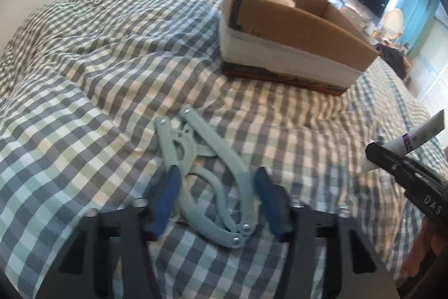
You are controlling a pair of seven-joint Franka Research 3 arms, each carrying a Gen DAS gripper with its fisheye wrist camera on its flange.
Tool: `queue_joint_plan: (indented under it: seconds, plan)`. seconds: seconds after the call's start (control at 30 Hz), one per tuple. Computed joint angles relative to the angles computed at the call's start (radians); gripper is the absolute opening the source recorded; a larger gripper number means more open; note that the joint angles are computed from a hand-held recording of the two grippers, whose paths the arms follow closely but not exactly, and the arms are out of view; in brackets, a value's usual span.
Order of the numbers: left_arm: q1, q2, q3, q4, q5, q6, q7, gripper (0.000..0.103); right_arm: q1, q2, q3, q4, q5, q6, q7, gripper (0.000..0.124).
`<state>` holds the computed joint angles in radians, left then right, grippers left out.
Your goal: Organize objects
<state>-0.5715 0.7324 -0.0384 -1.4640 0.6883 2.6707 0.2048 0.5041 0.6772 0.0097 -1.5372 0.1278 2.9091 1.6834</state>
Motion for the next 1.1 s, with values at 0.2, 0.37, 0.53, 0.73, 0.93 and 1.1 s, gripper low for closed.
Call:
queue_joint_plan:
  seconds: [0.2, 0.37, 0.53, 0.73, 0.93, 1.1]
  plan:
    - [0.020, -0.009, -0.023, -0.031, -0.063, 0.072, 0.044, 0.008, 0.008, -0.044, 0.001, -0.068, 0.005, 0.041, -0.003, 0.022]
    - [-0.011, -0.048, 0.002, -0.057, -0.039, 0.017, 0.002, 0.020, 0.018, -0.085, -0.011, -0.126, 0.001, 0.072, 0.003, 0.022]
    - [-0.032, -0.073, 0.028, -0.076, 0.024, -0.014, -0.084, 0.074, 0.017, -0.092, -0.013, -0.140, 0.004, 0.076, 0.009, 0.022]
    - [0.029, 0.019, -0.044, 0.032, -0.044, -0.070, 0.034, 0.075, 0.008, -0.077, -0.002, -0.124, 0.008, 0.058, 0.001, 0.022]
    - [0.014, 0.096, -0.020, 0.134, -0.078, -0.111, 0.065, 0.076, 0.004, -0.063, 0.000, -0.106, 0.010, 0.036, 0.000, 0.022]
    - [-0.014, 0.054, 0.007, 0.082, -0.039, -0.077, 0.035, 0.071, 0.010, -0.071, -0.007, -0.115, 0.004, 0.044, 0.005, 0.022]
